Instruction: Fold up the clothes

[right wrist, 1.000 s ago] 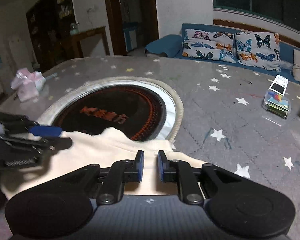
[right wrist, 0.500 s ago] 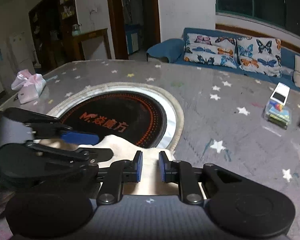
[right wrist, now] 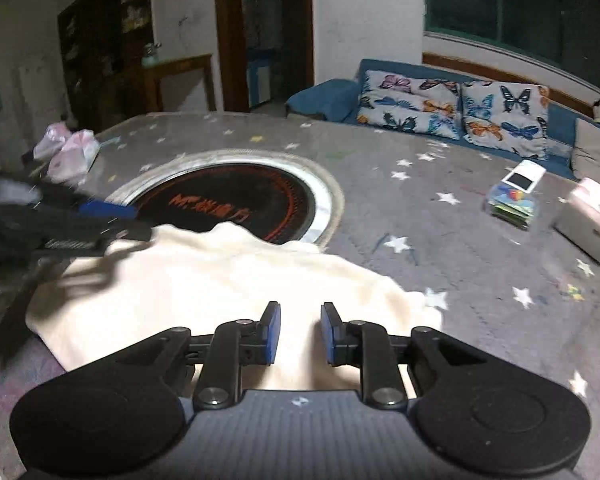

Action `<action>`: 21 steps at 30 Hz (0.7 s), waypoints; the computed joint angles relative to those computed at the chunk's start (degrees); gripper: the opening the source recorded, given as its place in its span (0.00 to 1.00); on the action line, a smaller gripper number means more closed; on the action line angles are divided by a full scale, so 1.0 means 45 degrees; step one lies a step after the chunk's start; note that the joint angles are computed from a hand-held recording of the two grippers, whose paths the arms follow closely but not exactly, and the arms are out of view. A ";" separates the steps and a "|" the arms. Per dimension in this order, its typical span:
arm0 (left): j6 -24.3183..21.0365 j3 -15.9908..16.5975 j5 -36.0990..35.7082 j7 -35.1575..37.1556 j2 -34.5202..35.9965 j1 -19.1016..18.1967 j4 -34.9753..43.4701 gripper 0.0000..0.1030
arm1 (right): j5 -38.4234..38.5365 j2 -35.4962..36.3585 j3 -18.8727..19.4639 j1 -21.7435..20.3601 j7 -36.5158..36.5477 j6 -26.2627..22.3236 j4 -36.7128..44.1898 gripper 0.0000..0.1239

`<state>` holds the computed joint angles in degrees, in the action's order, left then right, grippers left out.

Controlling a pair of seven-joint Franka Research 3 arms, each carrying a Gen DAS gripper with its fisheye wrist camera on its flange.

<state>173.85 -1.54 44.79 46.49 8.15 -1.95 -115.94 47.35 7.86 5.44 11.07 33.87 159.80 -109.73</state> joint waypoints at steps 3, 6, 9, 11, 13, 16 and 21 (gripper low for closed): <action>0.0470 0.0302 0.1139 -0.1332 -0.0732 -0.0046 -0.0922 0.34 | 0.0469 -0.0426 0.0009 -0.0071 -0.0405 -0.0044 -0.0447 0.18; 0.0401 0.0175 0.2105 -0.2411 -0.1083 0.0159 -0.1417 0.34 | 0.0557 -0.0820 -0.0121 0.0004 -0.0518 -0.0131 -0.0982 0.20; 0.0514 0.0060 0.2886 -0.3184 -0.1145 0.0427 -0.1570 0.37 | 0.0156 -0.1151 -0.0348 0.0063 -0.0140 -0.0078 -0.1506 0.20; 0.0296 -0.0047 0.3446 -0.3741 -0.1320 0.0507 -0.1551 0.37 | 0.0292 -0.1468 -0.0455 0.0063 -0.0126 -0.0014 -0.1805 0.20; 0.0290 -0.0157 0.4373 -0.4635 -0.1637 0.0638 -0.1625 0.35 | 0.0604 -0.1935 -0.0531 0.0136 -0.0501 0.0247 -0.2184 0.20; 0.0890 -0.0388 0.5564 -0.5780 -0.2157 0.0999 -0.1971 0.35 | 0.1232 -0.2581 -0.0763 0.0310 -0.1164 0.0139 -0.2684 0.20; 0.0656 -0.0855 0.5350 -0.5199 -0.2522 0.1260 -0.2618 0.36 | 0.0572 -0.2827 -0.0976 0.0427 -0.0753 -0.0078 -0.3346 0.20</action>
<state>176.81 -5.39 68.86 23.10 -3.20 3.72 -127.72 49.92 -4.86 1.04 12.99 30.48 159.45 -124.78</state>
